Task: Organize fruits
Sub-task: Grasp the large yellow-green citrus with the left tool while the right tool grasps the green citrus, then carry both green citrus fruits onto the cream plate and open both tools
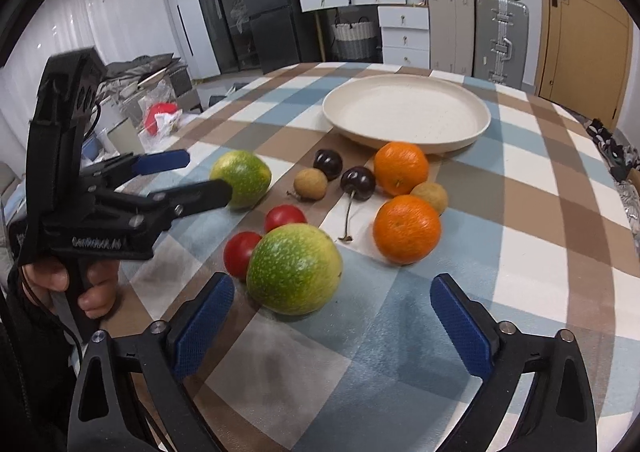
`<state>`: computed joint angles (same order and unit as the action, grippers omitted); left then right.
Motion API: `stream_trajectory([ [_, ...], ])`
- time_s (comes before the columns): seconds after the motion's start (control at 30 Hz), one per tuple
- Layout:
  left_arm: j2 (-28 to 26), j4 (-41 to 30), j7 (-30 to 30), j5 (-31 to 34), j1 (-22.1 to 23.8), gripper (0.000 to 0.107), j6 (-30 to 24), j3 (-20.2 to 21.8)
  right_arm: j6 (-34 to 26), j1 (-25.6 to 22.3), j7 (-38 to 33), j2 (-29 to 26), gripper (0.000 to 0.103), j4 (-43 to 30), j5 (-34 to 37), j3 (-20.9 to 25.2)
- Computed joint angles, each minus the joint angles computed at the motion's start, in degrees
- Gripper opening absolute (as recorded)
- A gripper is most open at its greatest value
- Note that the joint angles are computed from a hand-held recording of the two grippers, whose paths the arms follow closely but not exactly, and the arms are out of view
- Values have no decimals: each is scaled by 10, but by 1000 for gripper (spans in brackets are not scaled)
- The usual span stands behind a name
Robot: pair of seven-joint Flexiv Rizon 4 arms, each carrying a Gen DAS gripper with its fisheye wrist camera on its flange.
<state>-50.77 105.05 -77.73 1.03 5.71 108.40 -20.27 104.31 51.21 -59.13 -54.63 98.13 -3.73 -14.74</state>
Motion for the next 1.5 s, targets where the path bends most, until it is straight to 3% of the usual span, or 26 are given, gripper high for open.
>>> stream_trajectory([
  [0.07,-4,-8,1,-4,5,86,-18,-5,-10,-12,-3,-2,94,-9,-12,16],
  [0.3,-16,-31,28,-26,19,81,-73,-27,-16,-45,-8,-5,81,-27,-39,54],
  [0.4,-24,-38,47,-29,28,74,-80,-44,-16,-59,-11,-6,76,-32,-50,69],
  [0.5,-29,-42,64,-34,32,59,-90,-56,-14,-79,-18,-6,71,-36,-63,93],
  [0.53,-33,-39,74,-31,44,48,-93,-73,-13,-87,-22,-6,66,-37,-68,104],
  [0.67,-38,-35,90,-34,54,48,-87,-89,-16,-74,-23,-7,55,-37,-68,89],
  [0.97,-39,-15,87,-17,75,48,-47,-112,-1,-56,-24,-4,54,-25,-53,69],
  [1.33,-19,11,25,35,97,48,15,-121,49,-50,-50,24,53,2,-4,57],
  [1.5,-15,2,7,61,100,48,16,-126,49,-45,-64,39,53,6,13,47],
])
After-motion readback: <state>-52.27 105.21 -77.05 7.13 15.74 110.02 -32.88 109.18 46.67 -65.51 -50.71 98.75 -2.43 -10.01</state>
